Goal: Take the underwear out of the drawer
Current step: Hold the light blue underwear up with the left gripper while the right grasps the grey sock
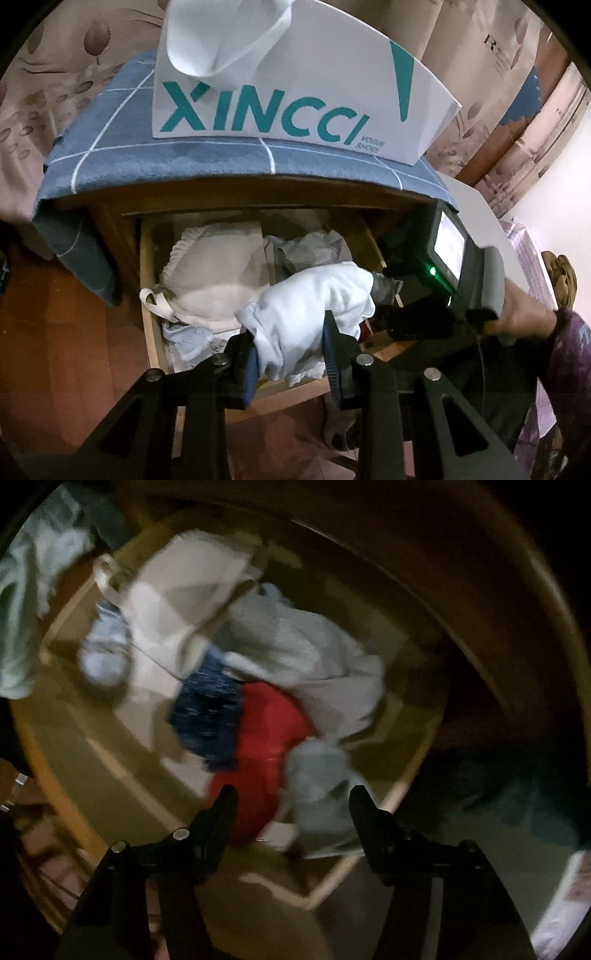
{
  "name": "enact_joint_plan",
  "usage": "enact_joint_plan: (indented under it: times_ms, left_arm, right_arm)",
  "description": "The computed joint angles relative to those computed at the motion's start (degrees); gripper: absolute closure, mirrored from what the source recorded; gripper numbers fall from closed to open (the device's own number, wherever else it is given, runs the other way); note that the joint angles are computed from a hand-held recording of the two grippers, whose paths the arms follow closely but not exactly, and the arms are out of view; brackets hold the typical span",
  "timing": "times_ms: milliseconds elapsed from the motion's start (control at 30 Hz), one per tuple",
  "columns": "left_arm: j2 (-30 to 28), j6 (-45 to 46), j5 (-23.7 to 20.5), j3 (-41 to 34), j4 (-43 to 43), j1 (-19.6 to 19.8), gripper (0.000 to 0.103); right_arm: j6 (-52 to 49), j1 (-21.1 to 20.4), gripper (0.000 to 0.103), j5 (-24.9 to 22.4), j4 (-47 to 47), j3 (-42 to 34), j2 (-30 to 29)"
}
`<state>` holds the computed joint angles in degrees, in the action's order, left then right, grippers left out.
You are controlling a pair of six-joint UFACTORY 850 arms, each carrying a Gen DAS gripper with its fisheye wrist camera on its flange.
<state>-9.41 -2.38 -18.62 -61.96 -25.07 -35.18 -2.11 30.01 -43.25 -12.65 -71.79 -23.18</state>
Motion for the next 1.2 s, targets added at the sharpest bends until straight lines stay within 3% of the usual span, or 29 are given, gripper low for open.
enact_joint_plan:
  times_ms: [200, 533, 567, 633, 833, 1067, 1200]
  left_arm:
    - [-0.6, 2.5, 0.3, 0.0, -2.7, 0.2, 0.073]
    - [-1.0, 1.6, -0.1, -0.4, -1.8, 0.1, 0.073]
    - [-1.1, 1.7, -0.1, -0.4, -1.9, 0.1, 0.073]
    - [-1.1, 1.1, -0.1, -0.4, -1.2, 0.1, 0.073]
    - [-0.8, 1.0, 0.2, 0.0, -0.9, 0.2, 0.073]
    - [0.6, 2.9, 1.1, 1.1, -3.3, 0.6, 0.073]
    - [1.9, 4.7, 1.3, 1.6, -5.4, 0.3, 0.073]
  right_arm:
    - [-8.0, -2.0, 0.044, -2.4, 2.9, -1.3, -1.0]
    - [-11.4, -1.5, 0.046, -5.0, 0.3, -3.0, -5.3]
    - [-11.3, -1.5, 0.052, -5.4, 0.1, -3.2, -5.7]
    - [-9.5, -1.5, 0.074, -6.4, -0.9, -3.6, -6.3]
    - [-5.3, -0.4, 0.084, -2.1, -2.0, 1.6, -1.9]
    - [-9.2, -3.9, 0.084, 2.0, 16.5, 5.7, 7.5]
    - [-16.4, -6.8, 0.084, 5.1, 35.1, 7.1, 11.5]
